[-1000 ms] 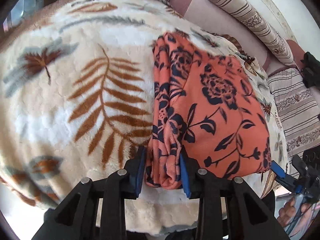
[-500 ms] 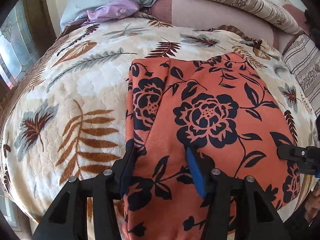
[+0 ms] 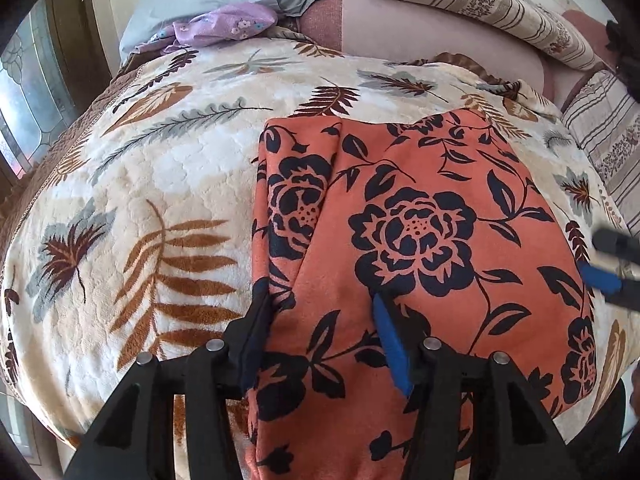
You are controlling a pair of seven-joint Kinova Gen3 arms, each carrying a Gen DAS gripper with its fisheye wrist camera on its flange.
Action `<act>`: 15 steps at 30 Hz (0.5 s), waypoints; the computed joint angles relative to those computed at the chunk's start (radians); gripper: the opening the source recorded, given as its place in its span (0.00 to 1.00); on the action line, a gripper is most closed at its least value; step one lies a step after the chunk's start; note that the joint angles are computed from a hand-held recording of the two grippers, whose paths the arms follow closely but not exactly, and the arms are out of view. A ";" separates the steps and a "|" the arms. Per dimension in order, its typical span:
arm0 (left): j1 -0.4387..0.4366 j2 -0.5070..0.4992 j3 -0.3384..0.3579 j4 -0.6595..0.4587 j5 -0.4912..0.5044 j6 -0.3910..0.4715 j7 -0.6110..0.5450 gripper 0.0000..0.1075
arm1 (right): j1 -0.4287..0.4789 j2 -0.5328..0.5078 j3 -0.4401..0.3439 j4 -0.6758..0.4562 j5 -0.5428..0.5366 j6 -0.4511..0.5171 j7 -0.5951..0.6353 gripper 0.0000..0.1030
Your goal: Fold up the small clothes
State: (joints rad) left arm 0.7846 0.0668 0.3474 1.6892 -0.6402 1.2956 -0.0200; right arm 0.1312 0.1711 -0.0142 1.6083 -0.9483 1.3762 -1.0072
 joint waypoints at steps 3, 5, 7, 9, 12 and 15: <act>0.000 -0.001 0.000 0.002 -0.002 -0.004 0.005 0.52 | -0.045 0.116 -0.013 -0.094 0.021 0.017 -0.116 0.73; 0.000 0.000 -0.001 0.000 0.002 -0.001 0.003 0.52 | -0.096 0.126 -0.026 -0.100 0.074 -0.022 -0.150 0.44; -0.005 -0.008 -0.002 0.008 0.007 -0.013 0.003 0.52 | -0.103 0.063 -0.087 -0.123 0.155 -0.073 -0.118 0.34; -0.007 -0.014 0.001 0.021 0.002 -0.026 0.007 0.53 | -0.082 -0.023 -0.151 -0.110 0.233 -0.128 -0.052 0.33; -0.015 -0.019 0.003 0.032 0.004 -0.043 0.006 0.54 | -0.135 -0.028 -0.127 -0.041 0.295 -0.212 -0.068 0.36; -0.012 -0.014 0.007 0.022 0.000 -0.027 0.006 0.54 | -0.062 0.018 -0.137 -0.038 0.220 -0.177 -0.144 0.48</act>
